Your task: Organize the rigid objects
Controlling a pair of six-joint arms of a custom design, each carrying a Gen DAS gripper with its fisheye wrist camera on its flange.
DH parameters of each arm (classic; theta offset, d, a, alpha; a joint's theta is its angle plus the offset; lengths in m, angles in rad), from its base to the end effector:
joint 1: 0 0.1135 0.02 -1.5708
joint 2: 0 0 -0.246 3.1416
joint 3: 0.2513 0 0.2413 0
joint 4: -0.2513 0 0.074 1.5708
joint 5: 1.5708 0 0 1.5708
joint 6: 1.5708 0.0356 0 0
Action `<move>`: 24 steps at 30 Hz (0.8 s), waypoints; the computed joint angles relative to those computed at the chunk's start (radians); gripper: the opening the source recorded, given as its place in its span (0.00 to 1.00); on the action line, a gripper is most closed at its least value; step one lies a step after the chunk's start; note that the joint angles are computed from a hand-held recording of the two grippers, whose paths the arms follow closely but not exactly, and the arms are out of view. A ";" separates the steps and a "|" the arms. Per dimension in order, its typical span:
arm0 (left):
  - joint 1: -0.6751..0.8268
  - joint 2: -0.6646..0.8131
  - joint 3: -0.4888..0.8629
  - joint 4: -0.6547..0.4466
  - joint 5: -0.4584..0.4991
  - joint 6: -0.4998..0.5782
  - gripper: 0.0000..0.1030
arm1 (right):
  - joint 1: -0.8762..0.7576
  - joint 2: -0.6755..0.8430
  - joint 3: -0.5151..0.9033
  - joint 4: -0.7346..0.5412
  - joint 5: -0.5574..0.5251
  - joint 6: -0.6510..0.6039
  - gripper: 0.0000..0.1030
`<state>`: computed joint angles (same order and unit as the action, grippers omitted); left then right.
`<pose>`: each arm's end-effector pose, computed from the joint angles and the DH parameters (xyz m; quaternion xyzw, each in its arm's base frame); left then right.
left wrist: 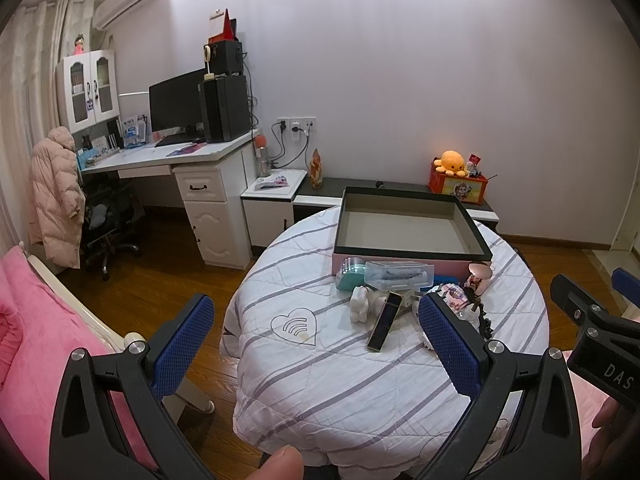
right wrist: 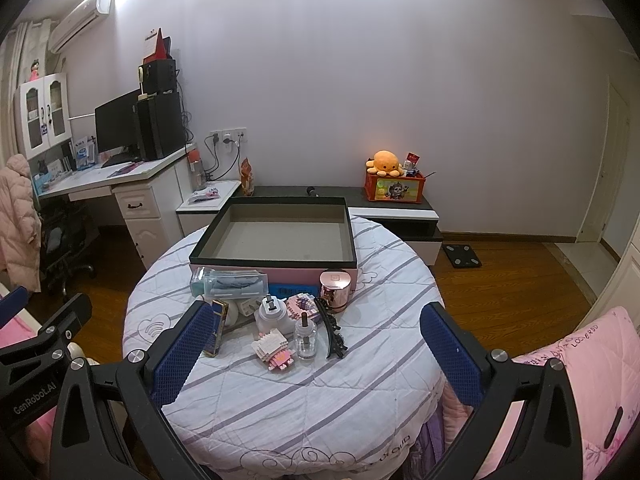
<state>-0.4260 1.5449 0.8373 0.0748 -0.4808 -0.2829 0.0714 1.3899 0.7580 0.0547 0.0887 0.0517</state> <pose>0.2940 -0.1153 0.1907 -0.0454 0.8718 0.0468 0.4854 0.2910 0.0176 0.2061 0.0125 0.8784 -0.0096 0.4776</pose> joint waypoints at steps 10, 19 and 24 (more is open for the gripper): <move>-0.001 0.001 0.005 -0.007 0.000 -0.003 1.00 | -0.001 0.004 0.005 -0.003 0.000 0.000 1.00; -0.003 0.029 0.018 -0.014 0.015 -0.013 1.00 | -0.020 0.094 0.050 0.016 -0.023 -0.012 1.00; 0.021 0.105 0.055 0.012 0.041 -0.008 1.00 | -0.031 0.158 0.082 0.033 -0.042 -0.019 1.00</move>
<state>-0.4052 1.6497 0.8922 0.0867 -0.4399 -0.2911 0.0409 1.5480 0.8405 0.0882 0.0465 0.0329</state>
